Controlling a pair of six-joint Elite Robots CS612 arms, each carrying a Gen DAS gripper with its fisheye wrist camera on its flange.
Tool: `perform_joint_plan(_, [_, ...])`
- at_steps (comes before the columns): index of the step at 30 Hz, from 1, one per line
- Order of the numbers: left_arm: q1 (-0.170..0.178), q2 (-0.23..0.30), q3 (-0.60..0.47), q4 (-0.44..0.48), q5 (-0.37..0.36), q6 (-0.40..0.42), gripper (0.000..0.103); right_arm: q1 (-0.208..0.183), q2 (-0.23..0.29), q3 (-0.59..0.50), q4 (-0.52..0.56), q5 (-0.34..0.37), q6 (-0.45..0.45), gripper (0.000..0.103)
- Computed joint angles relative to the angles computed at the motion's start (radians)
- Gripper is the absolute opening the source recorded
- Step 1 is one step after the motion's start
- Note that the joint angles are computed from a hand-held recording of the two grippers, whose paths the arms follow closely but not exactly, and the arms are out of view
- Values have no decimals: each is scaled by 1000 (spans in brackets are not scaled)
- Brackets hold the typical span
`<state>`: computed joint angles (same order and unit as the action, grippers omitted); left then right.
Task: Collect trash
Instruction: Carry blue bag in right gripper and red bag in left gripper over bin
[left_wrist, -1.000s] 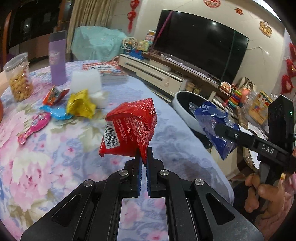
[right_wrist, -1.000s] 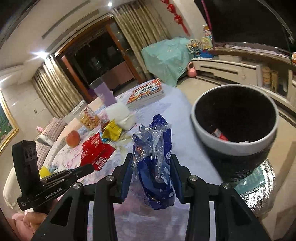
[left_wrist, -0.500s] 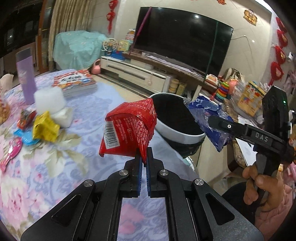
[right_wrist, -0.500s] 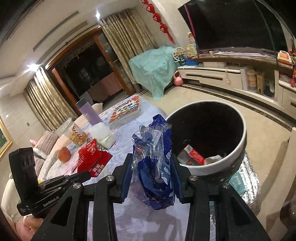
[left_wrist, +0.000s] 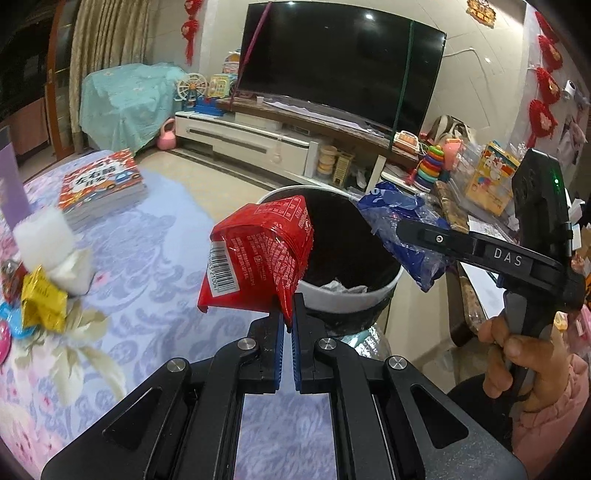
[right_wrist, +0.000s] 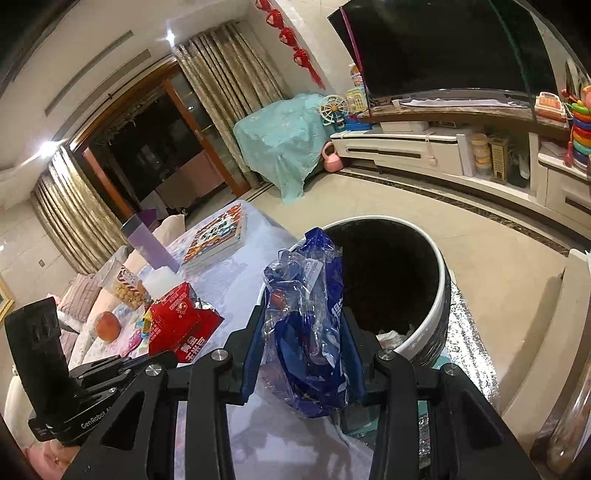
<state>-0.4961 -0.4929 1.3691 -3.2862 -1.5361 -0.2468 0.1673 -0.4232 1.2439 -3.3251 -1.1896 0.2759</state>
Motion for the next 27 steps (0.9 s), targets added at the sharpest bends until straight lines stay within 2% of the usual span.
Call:
perform_joint_plan(9, [-2, 34, -95, 86, -38, 16, 3, -12, 14, -43, 59, -2, -7, 39])
perform_joint_plan(17, [-6, 54, -151, 150, -34, 52, 3, -22, 28, -81, 98, -2, 1, 40])
perform_joint_plan(27, [-2, 80, -208, 216, -46, 34, 3, -26, 48, -124, 148, 1, 10, 40])
